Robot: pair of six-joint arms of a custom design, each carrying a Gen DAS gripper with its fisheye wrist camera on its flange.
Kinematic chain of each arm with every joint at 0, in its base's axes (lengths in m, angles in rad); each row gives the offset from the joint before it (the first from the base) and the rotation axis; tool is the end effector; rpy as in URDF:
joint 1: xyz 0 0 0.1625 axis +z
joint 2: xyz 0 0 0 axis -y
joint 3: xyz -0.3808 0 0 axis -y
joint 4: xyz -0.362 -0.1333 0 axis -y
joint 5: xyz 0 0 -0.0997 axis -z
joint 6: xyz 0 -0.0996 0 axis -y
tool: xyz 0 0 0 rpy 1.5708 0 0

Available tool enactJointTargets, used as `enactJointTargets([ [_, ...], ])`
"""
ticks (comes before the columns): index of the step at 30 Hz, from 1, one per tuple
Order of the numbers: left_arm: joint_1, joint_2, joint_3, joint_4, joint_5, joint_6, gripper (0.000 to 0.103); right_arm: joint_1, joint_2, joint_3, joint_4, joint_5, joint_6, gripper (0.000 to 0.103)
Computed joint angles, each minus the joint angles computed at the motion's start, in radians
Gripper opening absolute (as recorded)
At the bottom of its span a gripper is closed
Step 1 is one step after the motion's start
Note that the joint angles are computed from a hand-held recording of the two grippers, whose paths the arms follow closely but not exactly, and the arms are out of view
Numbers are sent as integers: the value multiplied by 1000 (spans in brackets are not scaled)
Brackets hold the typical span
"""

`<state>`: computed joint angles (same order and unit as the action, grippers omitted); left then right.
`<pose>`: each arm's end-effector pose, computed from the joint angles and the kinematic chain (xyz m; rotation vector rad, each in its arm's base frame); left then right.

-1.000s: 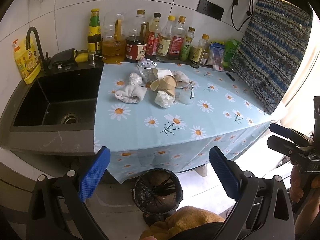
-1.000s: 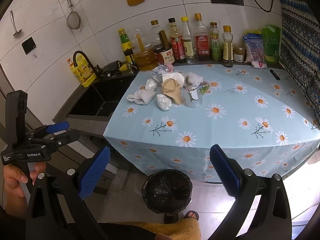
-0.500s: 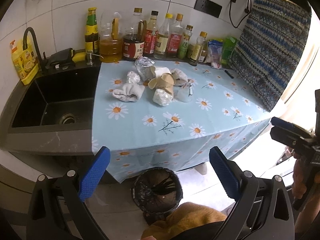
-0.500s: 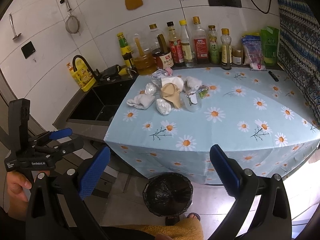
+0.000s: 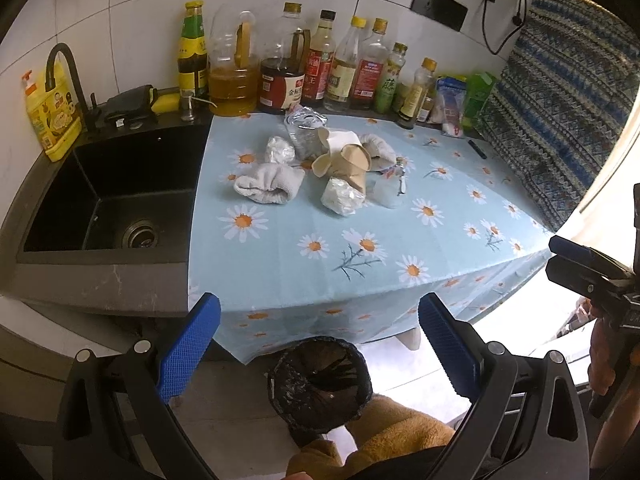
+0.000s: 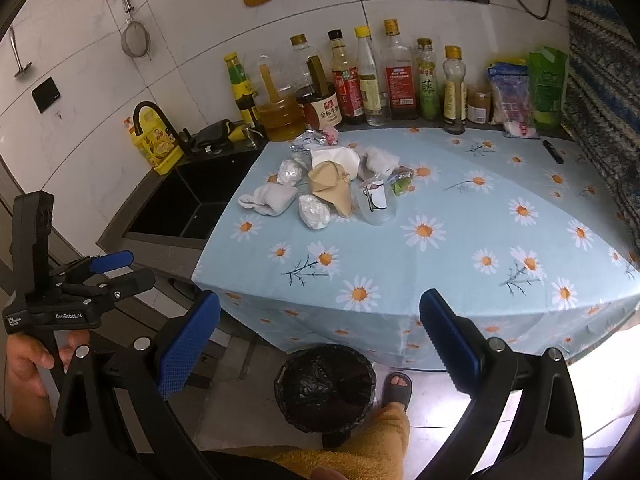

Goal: Collect trash
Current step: 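Grasp the white knit towel with the left tool while the right tool grasps the clear printed plastic bag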

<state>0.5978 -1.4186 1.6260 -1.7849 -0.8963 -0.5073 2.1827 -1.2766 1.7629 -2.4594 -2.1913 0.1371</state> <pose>-0.3133 -0.4499 0.3872 0.5923 2.5108 -0.6164 0.3799 -0.4101 0.3222 0.4456 -2.5631 0.7971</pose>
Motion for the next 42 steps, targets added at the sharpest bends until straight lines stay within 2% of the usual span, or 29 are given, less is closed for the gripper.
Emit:
enactJointTargets([
  [2, 12, 23, -16, -5, 12, -14, 96, -27, 14, -24, 2, 35, -25, 99],
  [5, 35, 60, -57, 10, -6, -15, 96, -56, 35, -54, -2, 67, -73, 99],
  [8, 55, 108, -97, 34, 12, 3, 96, -83, 59, -86, 18, 74, -103, 99],
  [11, 85, 142, -127, 31, -2, -9, 96, -128, 81, -122, 40, 114, -125, 99],
  [17, 131, 208, -176, 45, 1, -46, 96, -204, 150, -212, 92, 150, -188, 99],
  [20, 149, 225, -191, 32, 8, -88, 96, -237, 185, -255, 95, 149, -190, 99],
  [25, 167, 248, -216, 25, 35, -159, 96, -301, 263, -387, 230, 223, -232, 96],
  [29, 175, 260, -228, 38, 52, -202, 96, -315, 337, -480, 291, 208, -292, 96],
  [31, 182, 266, -234, 49, 65, -242, 96, -315, 369, -516, 307, 196, -318, 91],
  [34, 189, 261, -232, 60, 81, -285, 96, -322, 423, -569, 316, 178, -357, 90],
  [39, 205, 247, -230, 96, 89, -351, 96, -343, 467, -621, 379, 176, -330, 73],
  [42, 216, 244, -229, 99, 91, -367, 96, -345, 475, -620, 361, 164, -333, 66],
])
